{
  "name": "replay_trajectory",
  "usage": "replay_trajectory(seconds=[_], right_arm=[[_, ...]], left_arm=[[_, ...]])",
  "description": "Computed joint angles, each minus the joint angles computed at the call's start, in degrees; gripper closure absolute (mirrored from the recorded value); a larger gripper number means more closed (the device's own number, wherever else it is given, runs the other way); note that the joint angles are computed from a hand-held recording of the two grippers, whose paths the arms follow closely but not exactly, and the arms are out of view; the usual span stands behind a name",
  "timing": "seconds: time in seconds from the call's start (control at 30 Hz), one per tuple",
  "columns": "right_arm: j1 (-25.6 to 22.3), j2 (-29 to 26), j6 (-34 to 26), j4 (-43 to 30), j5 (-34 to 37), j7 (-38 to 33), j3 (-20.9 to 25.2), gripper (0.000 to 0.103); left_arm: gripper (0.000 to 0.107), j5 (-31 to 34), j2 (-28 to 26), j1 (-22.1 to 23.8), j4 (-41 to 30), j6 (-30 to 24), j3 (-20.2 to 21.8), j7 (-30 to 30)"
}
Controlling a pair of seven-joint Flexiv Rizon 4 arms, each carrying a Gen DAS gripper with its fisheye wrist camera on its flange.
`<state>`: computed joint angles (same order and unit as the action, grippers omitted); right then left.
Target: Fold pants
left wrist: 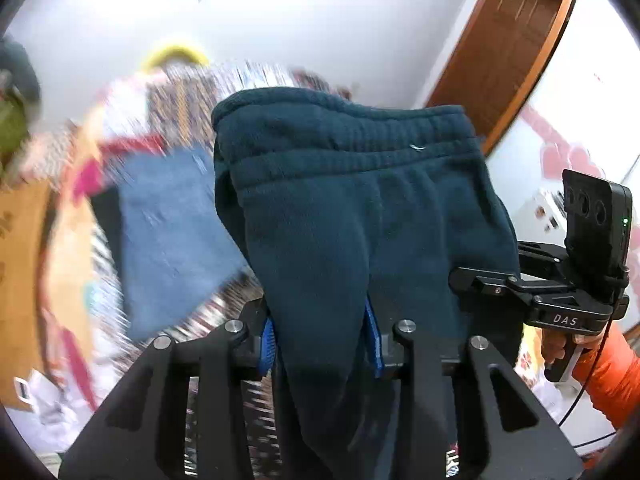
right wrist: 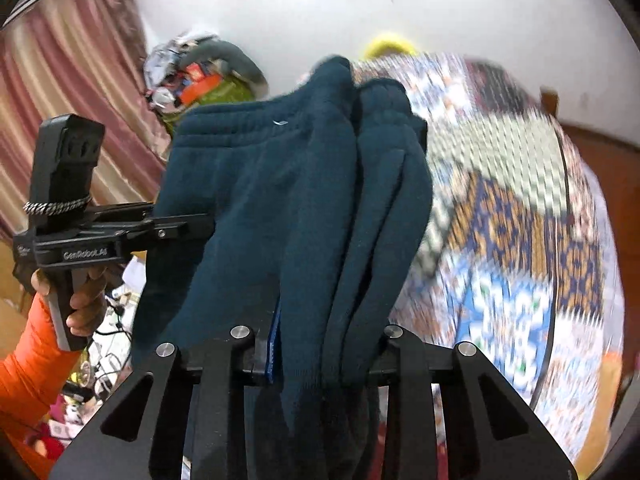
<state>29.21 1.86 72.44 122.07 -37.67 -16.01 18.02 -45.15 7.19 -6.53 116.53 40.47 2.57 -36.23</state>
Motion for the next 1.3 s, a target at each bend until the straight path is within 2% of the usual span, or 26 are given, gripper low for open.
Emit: replay_trajectory(seconds=[0.07, 0.2, 0.3, 0.43, 0.6, 0.8, 0.9, 0.97, 1.1, 1.3], right_arm=[[0.1, -1.7, 0.0, -3.2, -5.1, 1.0, -0.8, 0.077], [1.0, -5.3, 0.5, -9.2, -10.0, 0.1, -2.7, 0.078], [2.3, -9.5, 1.1, -14.4, -12.2, -0.8, -4.7, 0.078], [4.1, -15.3, 3.3, -20.5, -10.4, -3.9, -7.2, 0.078], [5.7, -20.1, 4.2, -24.5, -7.2, -8.0, -9.6, 0.078], [5.1, -27.8, 3.4, -30.8, 4.0, -18.2, -8.7, 0.078], [5.5, -31.1, 2.2, -33.8, 7.6, -21.4, -9.5, 0.078], [5.4, -33.2, 1.8, -35.8, 9.8, -23.1, -9.8, 0.078], [4.7, -37.1, -0.9, -40.4, 14.2, -26.4, -9.5, 0.078], [5.5, -39.0, -6.0, -42.8, 17.7, -27.2, -10.3, 0.078]], left_arm=[[0.072, -1.5, 0.8, 0.2, -0.3, 2.9, 0.5, 1.0], [0.072, -2.9, 0.2, 0.5, -1.7, 11.0, 0.4, 2.5], [0.072, -4.0, -1.6, 1.0, -3.5, 14.7, 0.6, 3.8], [0.072, -4.8, -6.0, 3.1, -7.4, 15.7, 0.3, 2.8], [0.072, -3.5, -12.1, 5.0, -10.9, 19.1, -1.8, 0.8], [0.072, -0.7, -19.8, 7.4, -14.5, 20.1, -4.3, -3.4], [0.072, 2.8, -24.5, 8.3, -18.0, 19.8, -5.2, -7.0], [0.072, 5.3, -28.1, 9.1, -21.4, 18.2, -5.6, -10.8], [0.072, 8.0, -33.5, 10.6, -25.8, 16.5, -6.9, -14.6], [0.072, 16.6, -41.1, 9.6, -34.4, 11.3, -5.8, -23.8]])
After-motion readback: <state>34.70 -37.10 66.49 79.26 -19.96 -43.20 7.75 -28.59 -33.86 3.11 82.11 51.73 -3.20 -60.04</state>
